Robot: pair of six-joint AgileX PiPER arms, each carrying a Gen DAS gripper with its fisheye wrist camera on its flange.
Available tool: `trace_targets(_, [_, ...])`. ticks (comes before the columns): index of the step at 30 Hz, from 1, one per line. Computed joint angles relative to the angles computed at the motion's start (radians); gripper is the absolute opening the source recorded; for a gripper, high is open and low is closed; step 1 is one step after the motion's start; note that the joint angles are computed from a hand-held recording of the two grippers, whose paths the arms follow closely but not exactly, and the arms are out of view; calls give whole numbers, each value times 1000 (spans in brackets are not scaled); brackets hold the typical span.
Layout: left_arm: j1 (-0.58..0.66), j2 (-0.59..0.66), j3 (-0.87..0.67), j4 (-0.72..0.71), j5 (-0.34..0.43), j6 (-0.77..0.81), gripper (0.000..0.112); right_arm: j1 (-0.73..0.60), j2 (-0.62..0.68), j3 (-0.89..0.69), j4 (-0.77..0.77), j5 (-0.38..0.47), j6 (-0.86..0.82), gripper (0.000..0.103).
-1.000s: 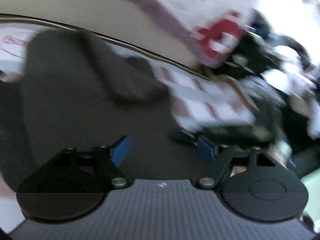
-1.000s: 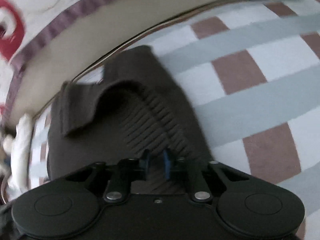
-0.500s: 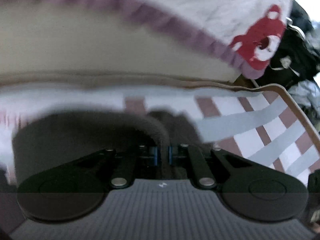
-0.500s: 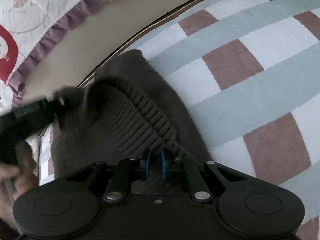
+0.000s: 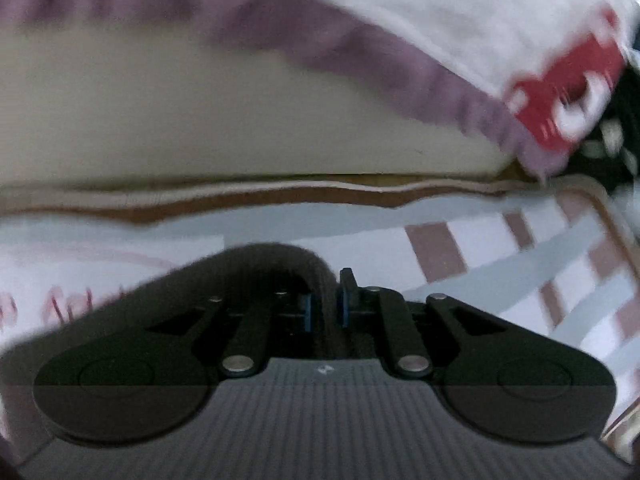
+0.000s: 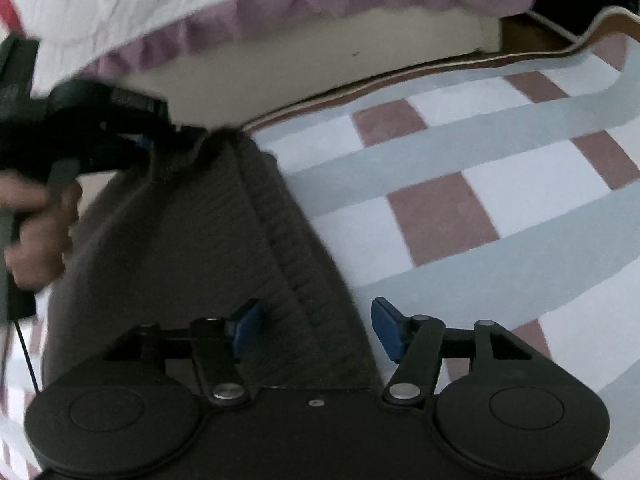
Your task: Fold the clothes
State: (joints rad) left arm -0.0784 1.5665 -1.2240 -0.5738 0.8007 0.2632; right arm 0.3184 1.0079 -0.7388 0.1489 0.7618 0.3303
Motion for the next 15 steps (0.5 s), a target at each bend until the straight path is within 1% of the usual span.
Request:
trace_targets(1, [29,-7,9,-49,11,21,15,4,19,-2,24,16,-26,66])
trace_targets(2, [50,-20,22,-83,13,37,19,-15,22,5,73,27,-90,66])
trace_targets(3, [70,-36,35,-114,14,49,25,-16,9,16,82,17,-133,58])
trace_targets(4, [93,-66,64,-162,-5,61,27,-7,0,14,51,17,-136,41])
trace_targets(5, [129,-115,116,-250,-42,73,35,0,-9,12,23,18,-136,36])
trace_targets(6, [158,-152,146,-304,-58,64,53,-29,-21,19,35,19,-127,34])
trace_targets(7, [178,-159,146,-317,-34,68,60,-67,-31,25,61,22,-136,34])
trace_targets(8, [196,-167,140,-312,-6,54,63,-97,-32,30,97,28,-164,33])
trace_targets(11, [244,-192,120,-285,78,16,61,-192,-33,46,202,49,-249,34])
trace_targets(12, [243,-218,123,-222,105,27,61,-218,-32,50,228,58,-270,34])
trace_targets(14, [243,-296,147,-89,152,62,63,-195,-33,42,195,56,-277,37])
trace_targets(15, [253,-355,181,-31,171,107,63,-191,-34,38,183,61,-282,44])
